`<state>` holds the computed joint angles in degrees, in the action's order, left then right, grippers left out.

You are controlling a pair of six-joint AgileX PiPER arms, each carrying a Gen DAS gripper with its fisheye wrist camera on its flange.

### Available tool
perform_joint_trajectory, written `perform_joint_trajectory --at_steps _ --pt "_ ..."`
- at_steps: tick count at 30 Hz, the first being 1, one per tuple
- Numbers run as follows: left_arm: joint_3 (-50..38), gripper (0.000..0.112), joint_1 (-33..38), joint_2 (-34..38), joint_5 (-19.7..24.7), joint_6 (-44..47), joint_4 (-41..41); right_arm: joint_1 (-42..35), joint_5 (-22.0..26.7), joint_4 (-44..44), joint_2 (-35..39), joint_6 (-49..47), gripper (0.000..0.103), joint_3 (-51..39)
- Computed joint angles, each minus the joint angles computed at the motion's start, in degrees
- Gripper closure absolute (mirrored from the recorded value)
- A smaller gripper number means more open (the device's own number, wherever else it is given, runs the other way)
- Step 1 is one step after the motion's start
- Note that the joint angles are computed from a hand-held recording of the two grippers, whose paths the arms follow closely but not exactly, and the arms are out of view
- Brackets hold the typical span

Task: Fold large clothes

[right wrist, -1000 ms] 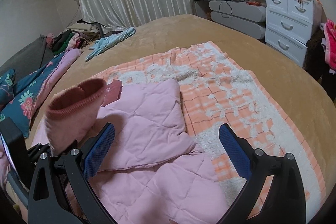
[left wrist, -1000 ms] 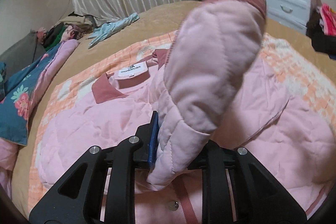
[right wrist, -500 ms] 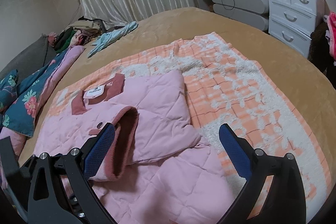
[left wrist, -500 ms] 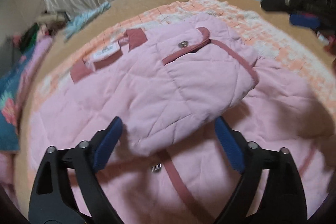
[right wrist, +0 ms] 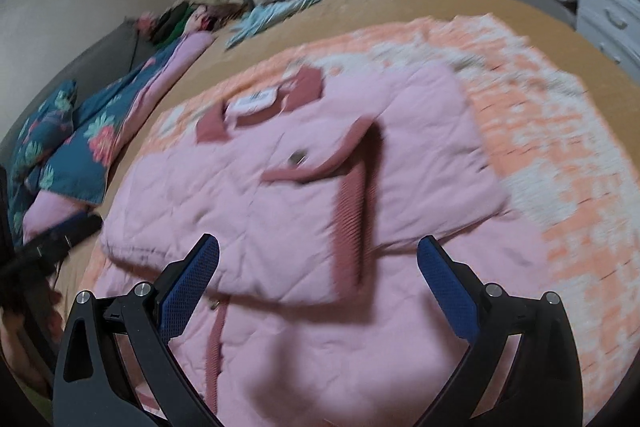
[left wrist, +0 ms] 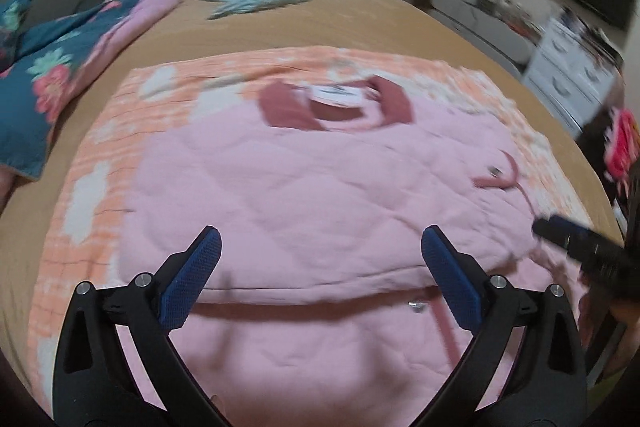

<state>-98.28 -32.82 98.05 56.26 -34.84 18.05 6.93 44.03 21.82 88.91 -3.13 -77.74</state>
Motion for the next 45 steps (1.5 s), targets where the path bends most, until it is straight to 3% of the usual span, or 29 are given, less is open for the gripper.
perform_joint_trajectory --at_steps 10,11,12,14,15,18,21,25,29,35,45 --pt "7.76 0.019 7.34 -5.53 -2.19 -1.42 1.71 1.04 -0.87 3.86 2.03 3.92 0.006 1.75" --pt "8.46 0.019 7.92 -5.90 -2.73 -1.41 1.39 0.83 -1.49 4.13 1.93 4.28 0.011 2.20" --pt "9.24 0.019 8.55 -6.27 -3.32 -1.46 0.90 0.59 -1.84 4.20 1.90 4.33 0.033 2.56" --pt "10.46 0.019 9.87 -6.78 -4.14 -1.43 -0.24 1.17 -2.92 2.22 1.37 5.11 0.050 3.17" --pt "10.85 0.019 10.05 -6.92 -4.34 -1.54 -0.39 1.48 -3.75 1.55 1.05 4.86 0.065 3.56" --pt "12.28 0.019 11.31 -7.57 -5.77 -0.98 -2.06 4.03 -6.52 -2.98 -1.01 3.74 0.081 3.78" --pt "12.68 0.019 11.84 -7.45 -6.73 -0.81 -2.71 8.86 -9.28 -14.53 -1.51 7.38 0.084 0.77" --pt "11.03 0.019 12.44 -6.02 -6.87 -0.07 -3.95 11.53 -14.97 -23.39 -2.06 5.86 0.084 -3.10" --pt "7.14 0.019 12.12 -3.23 -5.93 0.60 -4.01 11.30 -18.00 -26.16 -0.62 3.57 0.084 -5.03" --pt "0.16 0.019 10.55 2.11 -3.74 1.01 -3.49 8.31 -13.93 -23.89 4.54 4.19 0.084 -7.87" --pt "-5.99 0.019 8.97 7.62 -1.36 1.72 -3.87 5.83 -6.24 -19.92 7.13 8.42 0.083 -9.14"
